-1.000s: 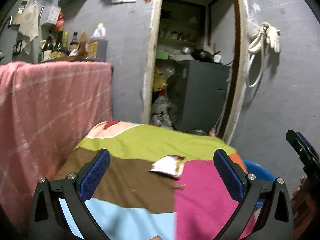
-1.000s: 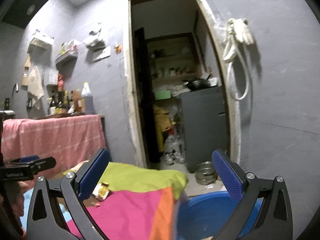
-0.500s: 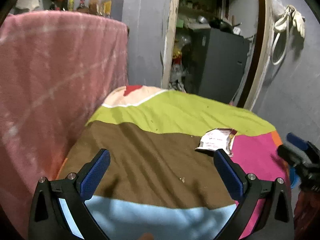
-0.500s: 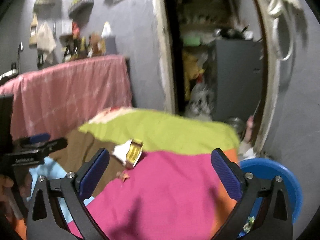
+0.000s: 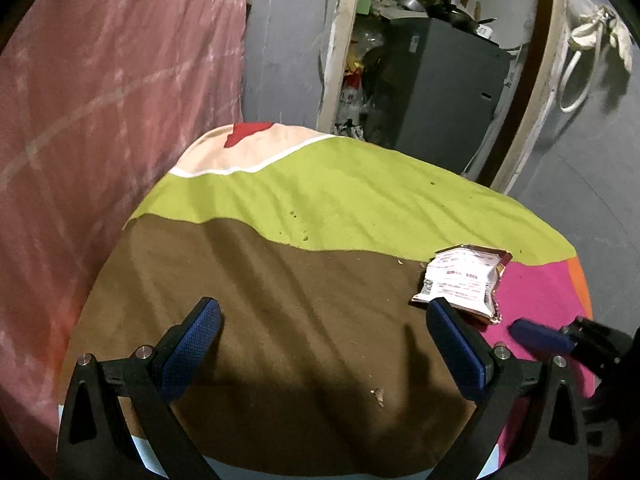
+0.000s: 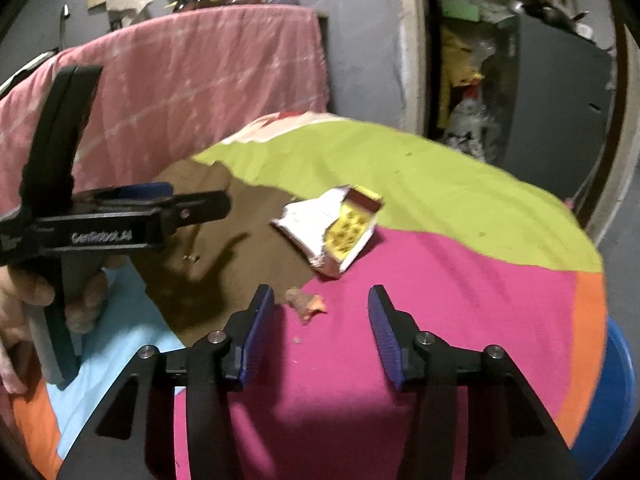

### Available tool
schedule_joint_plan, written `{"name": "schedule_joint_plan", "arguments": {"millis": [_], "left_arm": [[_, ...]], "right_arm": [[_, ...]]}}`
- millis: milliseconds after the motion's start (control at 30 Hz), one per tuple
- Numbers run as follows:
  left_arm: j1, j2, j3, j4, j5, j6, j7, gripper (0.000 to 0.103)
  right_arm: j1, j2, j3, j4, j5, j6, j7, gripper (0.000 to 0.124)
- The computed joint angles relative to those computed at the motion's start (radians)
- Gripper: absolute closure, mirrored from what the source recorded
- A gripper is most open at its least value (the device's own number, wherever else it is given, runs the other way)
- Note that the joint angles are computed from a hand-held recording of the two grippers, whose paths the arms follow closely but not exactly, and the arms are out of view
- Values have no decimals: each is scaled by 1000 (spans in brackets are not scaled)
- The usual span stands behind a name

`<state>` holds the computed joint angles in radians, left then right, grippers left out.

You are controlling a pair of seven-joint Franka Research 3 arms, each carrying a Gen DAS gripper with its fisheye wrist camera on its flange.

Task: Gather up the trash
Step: 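Grasp the white snack bag with the left tool while the right tool grasps a brown crumb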

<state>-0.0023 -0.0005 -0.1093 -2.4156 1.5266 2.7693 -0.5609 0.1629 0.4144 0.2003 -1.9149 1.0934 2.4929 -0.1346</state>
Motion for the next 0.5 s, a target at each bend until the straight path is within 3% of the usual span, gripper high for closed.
{"name": "schedule_joint_plan", "arguments": {"millis": [133,300,500], "left_arm": [[5,0,4,2,10,26,-21,3],[6,14,5,32,76,76,-44,3],[-16,79,-2,108,69,96,54,3]], "right_arm": [[10,3,0,-3,-24,16,-5,104],[-11,-4,0,-11,3,13,-16,104],[-34,-2,-6,-1,90,79,-56,104]]}}
